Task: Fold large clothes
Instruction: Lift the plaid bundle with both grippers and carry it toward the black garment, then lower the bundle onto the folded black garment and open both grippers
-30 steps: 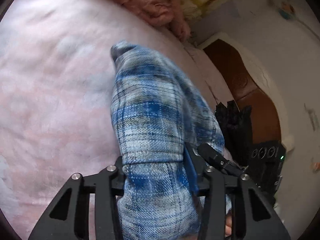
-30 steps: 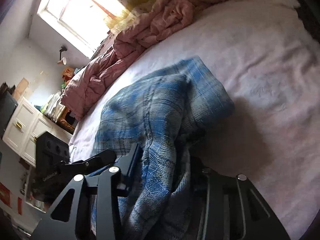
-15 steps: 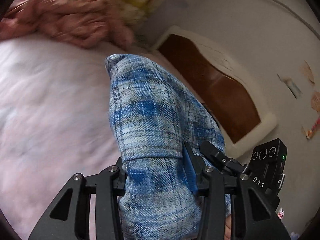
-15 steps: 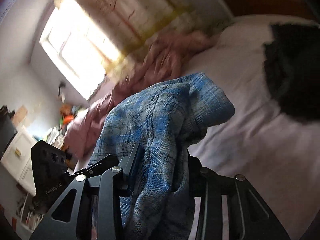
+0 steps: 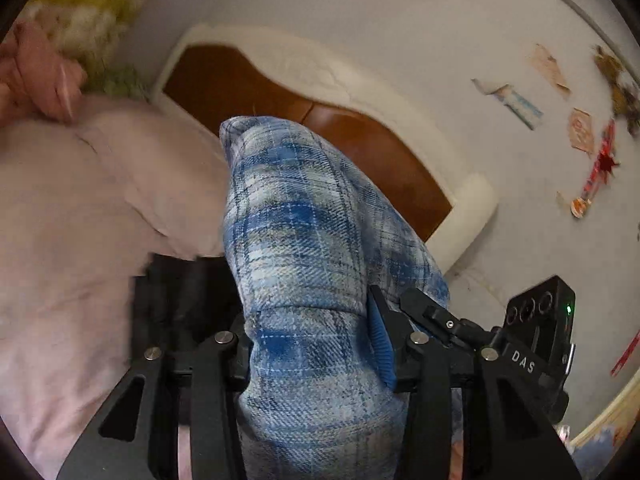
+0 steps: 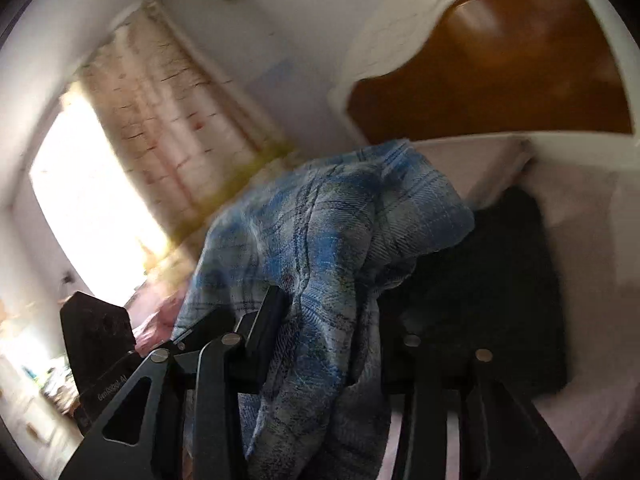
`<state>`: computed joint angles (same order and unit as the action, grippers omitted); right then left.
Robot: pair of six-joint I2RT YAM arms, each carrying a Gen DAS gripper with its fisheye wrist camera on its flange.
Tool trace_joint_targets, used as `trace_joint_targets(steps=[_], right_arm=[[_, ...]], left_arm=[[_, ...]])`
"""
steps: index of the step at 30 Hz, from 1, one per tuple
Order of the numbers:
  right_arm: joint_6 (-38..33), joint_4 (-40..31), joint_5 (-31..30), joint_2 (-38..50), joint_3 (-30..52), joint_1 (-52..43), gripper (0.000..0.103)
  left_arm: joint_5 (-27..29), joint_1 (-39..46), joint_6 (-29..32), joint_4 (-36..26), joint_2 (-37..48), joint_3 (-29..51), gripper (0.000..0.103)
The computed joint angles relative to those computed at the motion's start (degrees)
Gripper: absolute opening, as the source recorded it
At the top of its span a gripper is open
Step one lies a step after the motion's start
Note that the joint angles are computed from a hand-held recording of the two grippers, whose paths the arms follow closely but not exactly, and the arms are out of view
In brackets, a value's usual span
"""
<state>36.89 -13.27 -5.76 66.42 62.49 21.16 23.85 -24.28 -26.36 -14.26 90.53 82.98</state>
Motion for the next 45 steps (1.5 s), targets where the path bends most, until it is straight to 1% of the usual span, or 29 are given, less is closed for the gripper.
trace_joint_targets(steps=[3,5,6,8,10,13,14,15,16,18,19,20,21,24,25,26,27,28,29,30,31,33,34,36,38,39,41,44,45], right_arm=[[-1.77,2.76,-3.41,6.55,1.83,-7.89,0.044],[-2.91,3.33,-6.22,14.06,4.65,-11.58,0.044],[-3.18,3.03,-6.89,17.98,6.43,-12.59,0.044],[-4.35,2.59,-8.4,26.18,9.85,-14.24,0.045],[-3.37,5.91,-10.57,29.79,9.76,-14.72,0.047],[-6.67,5.52,-6.38,31.6,11.3,-12.45,0.051],[-8.64,4.33,-3.64,32.55,12.57,-11.64,0.051],[-9.08,3.23,-0.98,33.57,14.14,-10.3,0.051],[-8.91,2.68,0.79,33.75,14.62,-9.47,0.052],[-8.72,2.94,1.66,32.31,13.16,-9.67,0.055],[-8.67,3.15,2.86,31.31,12.33,-9.3,0.057],[-9.43,4.2,4.79,28.75,9.69,-8.95,0.059],[-10.84,4.43,9.29,26.12,8.0,-7.39,0.06],[-17.06,2.64,23.74,18.84,5.36,-0.99,0.069],[-18.79,2.03,27.28,16.82,4.91,1.08,0.073],[-19.99,0.64,31.64,14.82,4.78,3.63,0.074],[-19.91,-1.14,36.12,12.76,4.87,6.52,0.075],[-18.66,-1.53,40.95,9.68,3.62,10.67,0.08],[-18.2,-1.99,43.52,6.92,3.09,13.96,0.089],[-18.32,-1.61,45.65,5.29,2.49,16.95,0.09],[-18.92,-1.72,49.56,3.42,2.12,21.48,0.09],[-18.67,-4.1,56.68,2.01,3.01,27.89,0.091],[-18.0,-5.19,59.78,1.5,3.42,30.59,0.092],[-16.22,-6.33,68.44,0.37,3.51,37.38,0.102],[-13.67,-5.75,79.41,-1.15,1.21,44.76,0.103],[-12.8,-5.19,82.05,-1.6,0.36,47.08,0.103],[-9.65,-6.82,84.26,-2.24,-0.51,51.35,0.103],[2.12,-20.27,82.63,0.61,2.7,54.76,0.103],[3.28,-21.58,81.95,0.87,2.31,54.64,0.103]], left_arm=[[-2.34,-1.09,1.32,0.12,10.49,7.15,0.045],[-2.22,0.12,0.96,-3.81,18.62,13.72,0.047],[-2.57,0.54,-0.44,-3.63,20.89,14.22,0.048],[-2.44,1.46,-1.81,0.26,21.62,10.28,0.054],[0.58,3.41,-2.33,1.21,22.93,9.55,0.058],[2.28,4.73,-4.42,0.69,24.45,9.9,0.058],[1.4,4.61,-3.59,0.8,24.16,9.5,0.059],[-0.26,3.5,-3.18,1.55,21.58,6.58,0.061],[-0.86,3.39,-2.82,0.82,20.56,6.21,0.063],[-2.85,3.08,-5.12,-2.64,17.95,6.71,0.066],[-4.09,3.27,-5.27,-2.59,15.68,5.25,0.066],[-5.35,3.74,-4.04,-2.43,13.75,4.12,0.066],[-7.4,3.6,-1.54,-2.84,10.17,1.78,0.066],[-15.1,2.49,5.87,-4.27,-0.9,-4.23,0.067],[-18.12,1.85,7.77,-4.22,-4.54,-6.19,0.071],[-20.92,1.29,9.4,-3.98,-7.99,-8.0,0.08],[-24.22,0.31,11.15,-3.53,-12.34,-10.61,0.084],[-28.25,-1.19,13.29,-3.03,-16.74,-13.22,0.094],[-31.87,-2.62,15.87,-3.03,-20.33,-15.08,0.103],[-35.31,-4.7,18.88,-3.65,-24.61,-17.05,0.103],[-36.97,-6.02,20.51,-5.58,-27.57,-17.77,0.103],[-37.84,-6.98,20.91,-11.13,-32.64,-18.4,0.103],[-40.39,-8.81,20.41,-12.39,-36.8,-20.55,0.103],[-48.15,-13.99,21.56,-12.11,-43.42,-24.44,0.103],[-57.55,-20.75,24.2,-13.03,-49.47,-27.23,0.103],[-61.15,-23.86,24.65,-13.77,-51.65,-28.19,0.103],[-63.46,-26.27,24.85,-12.6,-55.14,-31.29,0.103],[-62.43,-23.93,22.79,-10.61,-57.78,-35.97,0.103],[-61.03,-22.21,22.6,-9.39,-58.71,-37.99,0.103]])
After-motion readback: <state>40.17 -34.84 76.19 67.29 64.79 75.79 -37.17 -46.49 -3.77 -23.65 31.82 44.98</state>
